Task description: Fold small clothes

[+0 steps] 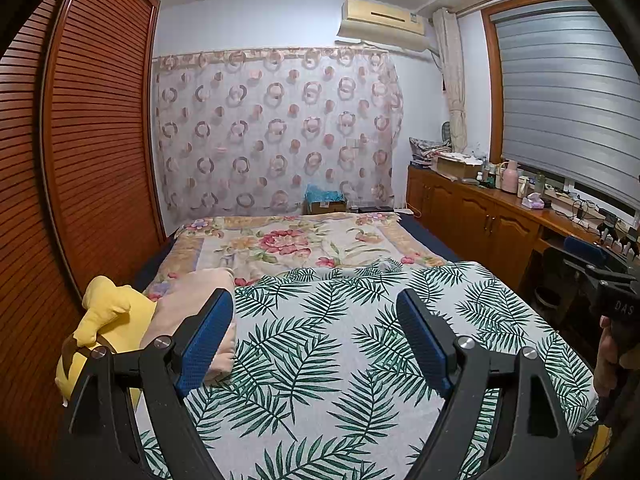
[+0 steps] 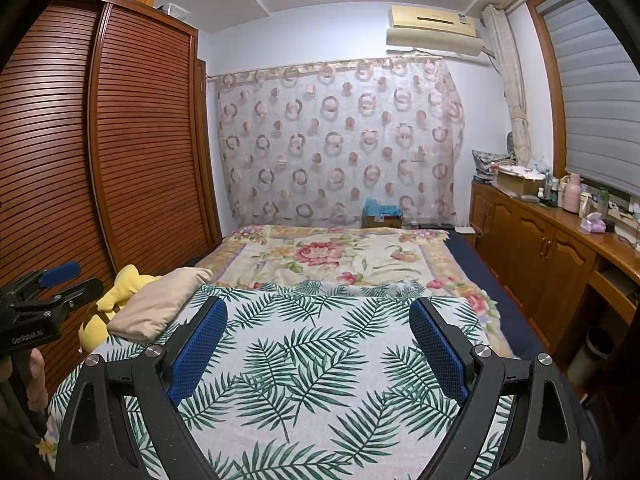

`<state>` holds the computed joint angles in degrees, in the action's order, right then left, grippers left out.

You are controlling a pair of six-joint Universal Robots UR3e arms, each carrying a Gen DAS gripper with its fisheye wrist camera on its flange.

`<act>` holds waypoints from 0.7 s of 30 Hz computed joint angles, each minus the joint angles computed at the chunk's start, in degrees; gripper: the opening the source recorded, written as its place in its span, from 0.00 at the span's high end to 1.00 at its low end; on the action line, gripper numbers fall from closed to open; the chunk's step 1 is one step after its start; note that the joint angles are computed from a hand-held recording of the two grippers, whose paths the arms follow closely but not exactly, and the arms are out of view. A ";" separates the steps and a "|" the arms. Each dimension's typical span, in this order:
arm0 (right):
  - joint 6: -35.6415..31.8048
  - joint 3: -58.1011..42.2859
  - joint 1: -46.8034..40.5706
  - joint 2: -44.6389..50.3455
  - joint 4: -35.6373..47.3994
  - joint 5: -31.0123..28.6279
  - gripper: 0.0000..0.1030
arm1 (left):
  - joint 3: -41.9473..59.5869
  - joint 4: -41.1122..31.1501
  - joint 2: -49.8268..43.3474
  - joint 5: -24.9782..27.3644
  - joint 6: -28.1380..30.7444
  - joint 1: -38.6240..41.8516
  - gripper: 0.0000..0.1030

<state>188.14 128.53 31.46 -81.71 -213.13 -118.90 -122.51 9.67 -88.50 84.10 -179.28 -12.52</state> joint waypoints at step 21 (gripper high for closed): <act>-0.26 1.13 -1.45 -0.64 -0.60 1.62 0.10 | -0.35 0.53 -0.06 -0.19 0.05 0.19 0.18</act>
<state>187.88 129.65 30.01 -82.35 -213.73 -117.28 -122.86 10.20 -88.56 83.90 -179.23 -12.33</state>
